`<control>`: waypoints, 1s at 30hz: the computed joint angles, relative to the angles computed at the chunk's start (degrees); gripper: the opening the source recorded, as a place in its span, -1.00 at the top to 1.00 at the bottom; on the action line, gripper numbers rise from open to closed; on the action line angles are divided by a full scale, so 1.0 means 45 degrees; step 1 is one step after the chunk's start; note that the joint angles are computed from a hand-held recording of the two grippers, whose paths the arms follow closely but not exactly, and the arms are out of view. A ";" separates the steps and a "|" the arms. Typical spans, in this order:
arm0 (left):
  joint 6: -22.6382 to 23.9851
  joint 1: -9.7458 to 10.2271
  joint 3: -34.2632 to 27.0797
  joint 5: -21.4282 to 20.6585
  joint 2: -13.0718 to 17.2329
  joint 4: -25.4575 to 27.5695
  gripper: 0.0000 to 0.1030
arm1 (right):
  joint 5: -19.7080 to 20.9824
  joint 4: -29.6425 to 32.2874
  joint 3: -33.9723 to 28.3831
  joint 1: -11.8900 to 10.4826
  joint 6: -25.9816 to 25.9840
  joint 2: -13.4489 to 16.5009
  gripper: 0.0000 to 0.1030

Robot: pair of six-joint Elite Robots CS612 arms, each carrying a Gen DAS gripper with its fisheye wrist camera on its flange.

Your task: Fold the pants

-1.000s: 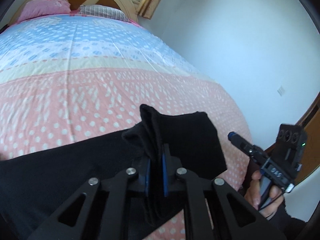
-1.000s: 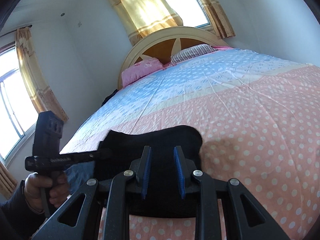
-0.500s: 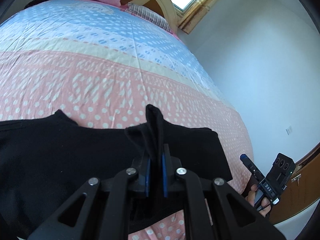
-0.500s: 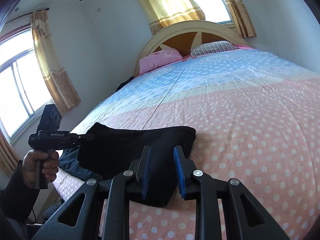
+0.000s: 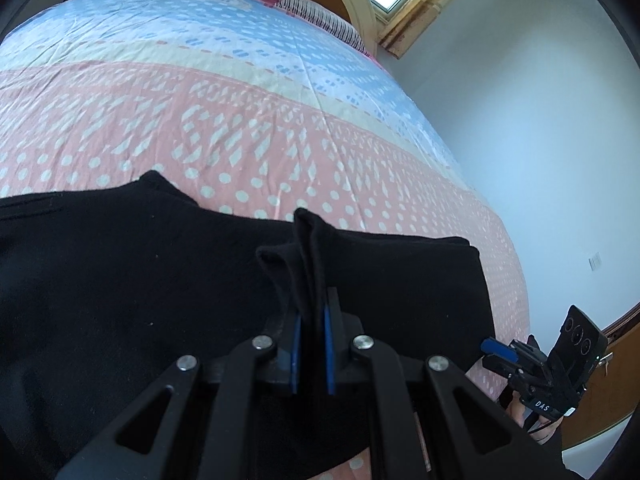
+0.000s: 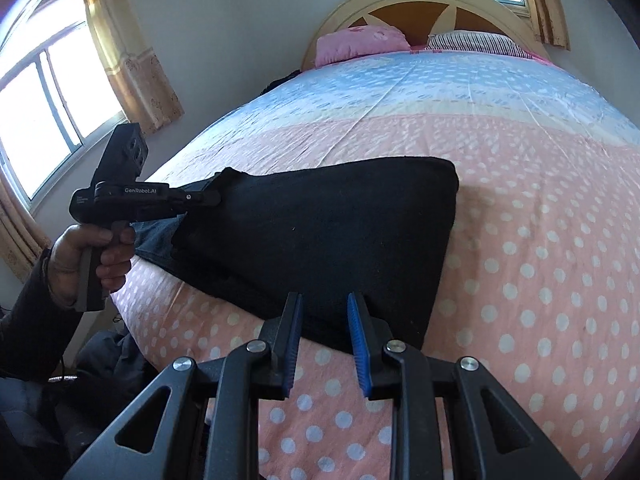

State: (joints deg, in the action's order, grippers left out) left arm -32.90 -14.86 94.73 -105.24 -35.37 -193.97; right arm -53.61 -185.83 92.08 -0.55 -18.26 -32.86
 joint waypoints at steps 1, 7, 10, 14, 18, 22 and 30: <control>-0.0027 0.0015 0.0002 -0.0051 0.0019 -0.0062 0.81 | 0.0050 -0.0409 0.0117 -0.0041 0.0032 -0.0031 0.51; -0.0055 0.0074 -0.0032 -0.0231 0.0107 -0.0216 0.81 | -0.2733 -0.3209 0.0807 0.0251 0.0125 -0.0099 -0.25; -0.0092 0.0087 0.0022 -0.0251 0.0115 -0.0289 0.80 | -0.2534 -0.3015 0.0900 0.0247 -0.0065 -0.0102 -0.25; 0.0214 -0.0020 0.0144 0.0183 0.0016 -0.0189 0.75 | -0.2923 -0.2730 0.0791 0.0358 -0.0336 -0.0091 -0.25; 0.0492 -0.0128 0.0232 0.0675 -0.0097 -0.0020 0.66 | -0.3175 -0.3088 0.0741 0.0291 0.0181 -0.0025 -0.25; 0.0929 -0.0168 0.0573 0.0975 -0.0361 -0.0104 0.64 | -0.2517 -0.4616 0.0795 0.0266 0.1013 -0.0053 -0.25; 0.1514 0.0019 0.2062 0.2568 -0.1249 -0.0810 0.14 | -0.1221 -0.2043 -0.0307 0.1152 -0.0683 0.0035 -0.25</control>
